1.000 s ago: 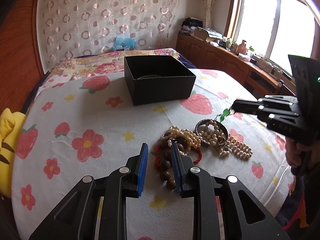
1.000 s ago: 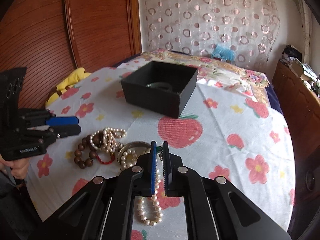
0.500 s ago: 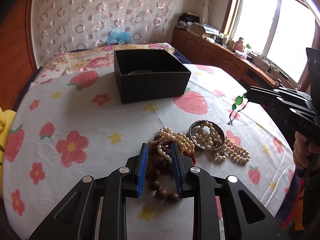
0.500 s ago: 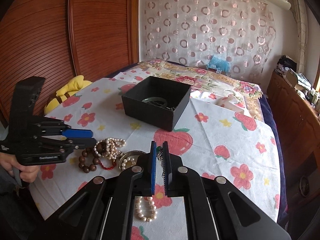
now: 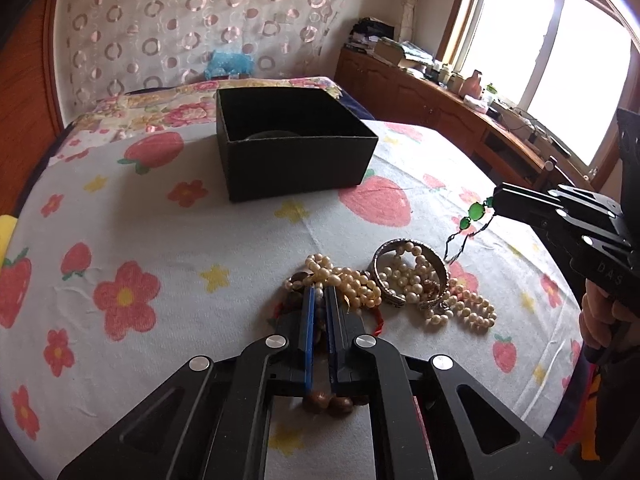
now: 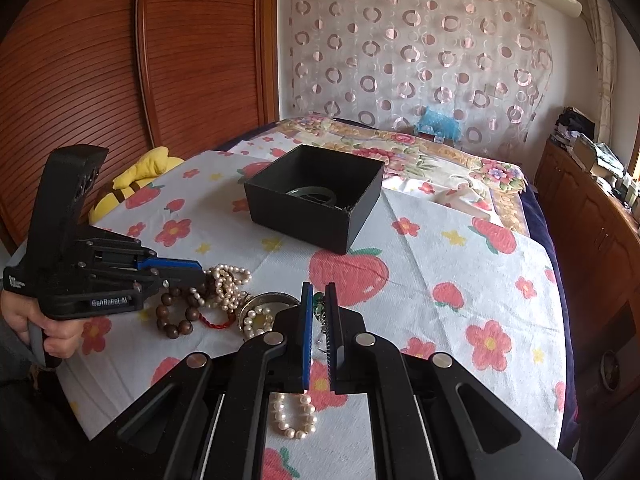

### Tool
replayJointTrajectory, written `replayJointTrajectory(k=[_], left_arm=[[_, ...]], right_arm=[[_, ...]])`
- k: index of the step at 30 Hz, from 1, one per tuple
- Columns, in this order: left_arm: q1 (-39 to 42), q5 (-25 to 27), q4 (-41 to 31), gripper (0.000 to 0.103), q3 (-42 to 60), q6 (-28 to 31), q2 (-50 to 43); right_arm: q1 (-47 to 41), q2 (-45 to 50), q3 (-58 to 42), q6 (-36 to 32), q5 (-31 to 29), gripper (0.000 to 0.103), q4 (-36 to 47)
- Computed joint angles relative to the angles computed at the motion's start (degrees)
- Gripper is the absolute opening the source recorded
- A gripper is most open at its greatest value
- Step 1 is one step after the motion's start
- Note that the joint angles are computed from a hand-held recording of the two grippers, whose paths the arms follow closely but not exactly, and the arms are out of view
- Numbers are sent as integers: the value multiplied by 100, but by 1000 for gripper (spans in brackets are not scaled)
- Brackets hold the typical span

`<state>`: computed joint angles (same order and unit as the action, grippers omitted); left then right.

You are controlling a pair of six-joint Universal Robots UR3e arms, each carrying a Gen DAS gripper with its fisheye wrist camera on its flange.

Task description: Organize jewelry

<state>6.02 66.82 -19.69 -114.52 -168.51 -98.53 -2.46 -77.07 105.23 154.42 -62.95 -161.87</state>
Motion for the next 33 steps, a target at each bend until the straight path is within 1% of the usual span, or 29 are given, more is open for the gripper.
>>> replayJointTrajectory(k=[5, 10, 15, 17, 22, 28, 33], left_arm=[[130, -50, 14, 4, -62, -2, 93], [355, -261, 45, 4, -183, 6, 392], [364, -282, -38, 4, -9, -33, 653], [376, -344, -145, 4, 134, -39, 768], [296, -314, -234, 4, 540, -90, 881], [190, -180, -388, 4, 1156, -143, 804], [204, -181, -594, 4, 1770, -177, 694]], right_arm=[[2, 0, 14, -5, -8, 7, -21], [13, 4, 26, 6, -4, 7, -47], [21, -19, 27, 17, 29, 7, -139], [28, -33, -66, 25, 43, 7, -94], [30, -65, -290, 26, 87, 7, -12], [46, 4, -692, 16, 121, 7, 143], [155, 145, -1140, 91, 88, 7, 285]])
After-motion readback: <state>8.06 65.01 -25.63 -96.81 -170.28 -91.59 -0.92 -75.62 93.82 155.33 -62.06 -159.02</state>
